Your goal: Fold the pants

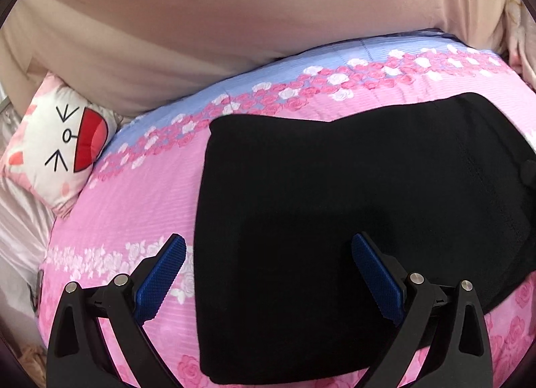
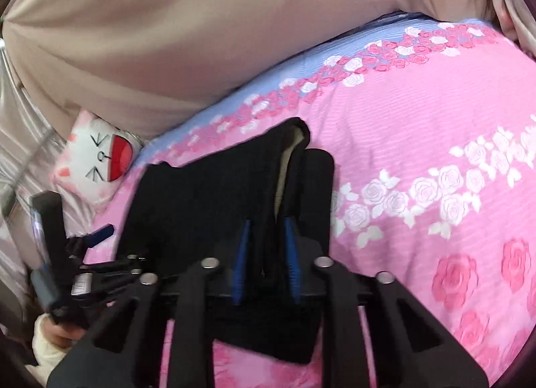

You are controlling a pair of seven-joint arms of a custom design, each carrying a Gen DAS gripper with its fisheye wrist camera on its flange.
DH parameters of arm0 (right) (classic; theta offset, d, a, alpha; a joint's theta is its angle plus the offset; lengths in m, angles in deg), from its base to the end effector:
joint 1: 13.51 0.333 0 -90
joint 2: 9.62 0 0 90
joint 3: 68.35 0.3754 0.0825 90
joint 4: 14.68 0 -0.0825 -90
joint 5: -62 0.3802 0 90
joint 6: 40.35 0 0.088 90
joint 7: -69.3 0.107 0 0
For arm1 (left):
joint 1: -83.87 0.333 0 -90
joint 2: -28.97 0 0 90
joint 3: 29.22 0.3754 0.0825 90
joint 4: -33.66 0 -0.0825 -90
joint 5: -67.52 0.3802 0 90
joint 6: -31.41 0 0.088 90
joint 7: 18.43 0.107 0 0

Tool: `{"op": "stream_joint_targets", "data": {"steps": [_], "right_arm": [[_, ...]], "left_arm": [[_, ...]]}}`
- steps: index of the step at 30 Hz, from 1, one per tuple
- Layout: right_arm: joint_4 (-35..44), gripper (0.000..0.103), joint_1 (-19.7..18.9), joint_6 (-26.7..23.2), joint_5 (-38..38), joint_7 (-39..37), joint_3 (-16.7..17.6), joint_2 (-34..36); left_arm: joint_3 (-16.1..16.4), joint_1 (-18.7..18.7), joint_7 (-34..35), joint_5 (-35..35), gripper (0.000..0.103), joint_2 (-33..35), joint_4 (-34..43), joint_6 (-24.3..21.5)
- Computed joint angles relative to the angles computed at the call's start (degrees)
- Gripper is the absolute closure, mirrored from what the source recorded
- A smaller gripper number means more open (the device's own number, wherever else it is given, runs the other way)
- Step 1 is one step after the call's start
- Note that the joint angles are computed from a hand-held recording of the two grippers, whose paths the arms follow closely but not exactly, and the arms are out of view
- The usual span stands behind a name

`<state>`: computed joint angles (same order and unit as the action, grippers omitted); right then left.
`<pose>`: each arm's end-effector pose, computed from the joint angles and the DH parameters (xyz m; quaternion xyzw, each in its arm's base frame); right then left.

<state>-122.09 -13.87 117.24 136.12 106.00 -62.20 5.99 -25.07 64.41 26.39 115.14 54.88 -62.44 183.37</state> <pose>0.6622 0.0213 0.4713 -0.6031 0.6526 -0.0726 0.4528 0.6954 -0.2206 0.4468 -0.6087 0.7012 -0.1520 0.3385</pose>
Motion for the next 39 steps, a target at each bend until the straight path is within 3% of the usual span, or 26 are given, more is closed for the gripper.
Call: {"op": "stream_joint_targets", "data": {"steps": [2,3,4,6,8,10,12,13,14,15,17,18,19,20,21,24,26,27,28,31,33,34,36,39], "right_arm": [[-3.5,0.098,0.7,4.6,0.6,-1.5,-0.3,-2.7],[-4.6,0.098,1.5,6.7,-1.4,0.5,-0.9,-3.0],[-5.6,0.098,2.3,8.2,-5.6,4.5,-1.7,-2.7],[-6.3,0.098,4.4,6.5,-16.3,15.4,-5.2,0.1],[-7.1,0.097,0.3,6.9,-11.8,14.3,-1.3,-0.8],[-6.5,0.096,-2.0,9.2,-2.4,3.7,2.6,-3.2],[-4.4,0.085,0.5,11.0,-5.7,1.6,1.8,-3.9],[-3.0,0.063,1.9,11.1,-10.7,3.5,1.0,-3.5],[-1.7,0.032,2.9,12.5,-14.7,5.0,0.7,-2.6],[-0.1,0.023,5.5,16.1,-21.0,9.1,-1.0,-0.6],[2.1,0.028,11.2,15.7,-34.6,21.2,-7.8,2.6],[4.2,0.037,11.5,11.9,-37.1,24.4,-9.0,4.5],[5.4,0.055,10.9,8.5,-38.1,26.6,-9.0,5.6],[5.7,0.071,9.0,6.1,-37.1,26.8,-7.3,6.3],[4.4,0.077,6.6,6.1,-34.5,25.3,-4.6,5.8],[-2.2,0.097,1.0,11.2,-26.3,19.8,2.7,0.4],[-4.4,0.098,-1.6,12.2,-22.3,17.6,5.5,-1.3],[-4.9,0.098,-0.4,12.3,-26.0,19.9,3.9,-0.6],[-4.5,0.090,0.4,12.2,-29.2,21.7,2.8,0.8],[-3.6,0.082,-4.6,13.3,-21.9,20.2,8.1,0.3],[-2.2,0.082,-4.5,18.1,-19.7,16.0,10.0,-0.7],[-0.9,0.082,-5.1,16.5,-20.7,15.2,11.1,-0.7],[4.2,0.082,-6.5,8.5,-17.6,9.2,13.9,0.9],[13.7,0.082,-1.6,-3.2,-25.5,13.0,11.0,8.1]], "left_arm": [[-0.1,0.6,0.6,-0.1,0.005,-0.4,-0.9,1.4],[0.0,0.8,0.8,-0.2,0.005,-0.2,-1.0,1.5],[0.1,0.9,1.0,-0.5,0.005,0.1,-1.0,1.6],[0.0,1.6,0.8,-1.9,0.005,0.8,-1.4,3.8],[0.5,1.4,0.2,-2.7,0.005,0.3,-2.2,5.0],[1.3,0.9,-0.2,-2.6,0.005,-0.8,-3.3,5.4],[2.4,0.5,-2.2,-1.4,0.005,-2.1,-4.5,6.0],[2.4,0.7,-2.6,-1.3,0.005,-2.3,-4.7,6.3],[2.5,1.0,-3.0,-1.1,0.005,-2.5,-4.8,6.7],[2.9,1.0,-3.9,-0.6,0.005,-2.6,-4.7,6.5],[3.1,1.2,-5.1,0.2,0.005,-2.7,-4.4,6.0],[3.2,1.5,-5.5,0.7,0.005,-2.6,-4.3,6.2],[3.0,1.9,-5.1,0.7,0.005,-2.2,-3.8,5.7],[2.4,2.7,-4.0,-0.1,0.005,-1.9,-3.5,5.2],[1.1,4.1,-1.6,-2.1,0.005,-1.5,-3.4,5.4],[1.4,4.4,-0.6,-3.7,0.005,-1.6,-4.4,7.8],[1.9,4.0,0.0,-4.0,0.005,-1.2,-4.2,8.4],[1.8,3.9,0.6,-4.5,0.005,-0.7,-4.0,9.0],[2.0,3.7,1.0,-4.9,0.005,-0.3,-3.7,9.1],[4.1,1.6,0.3,-3.6,0.005,-0.2,-3.7,9.1],[4.3,1.7,0.4,-3.1,0.005,-1.3,-5.0,9.9],[3.9,2.3,0.9,-3.7,0.005,-1.6,-5.6,10.6],[3.1,3.4,1.5,-5.9,0.005,-1.8,-6.8,12.0],[4.5,2.3,-0.1,-6.9,0.005,-1.4,-7.3,13.3]]}}
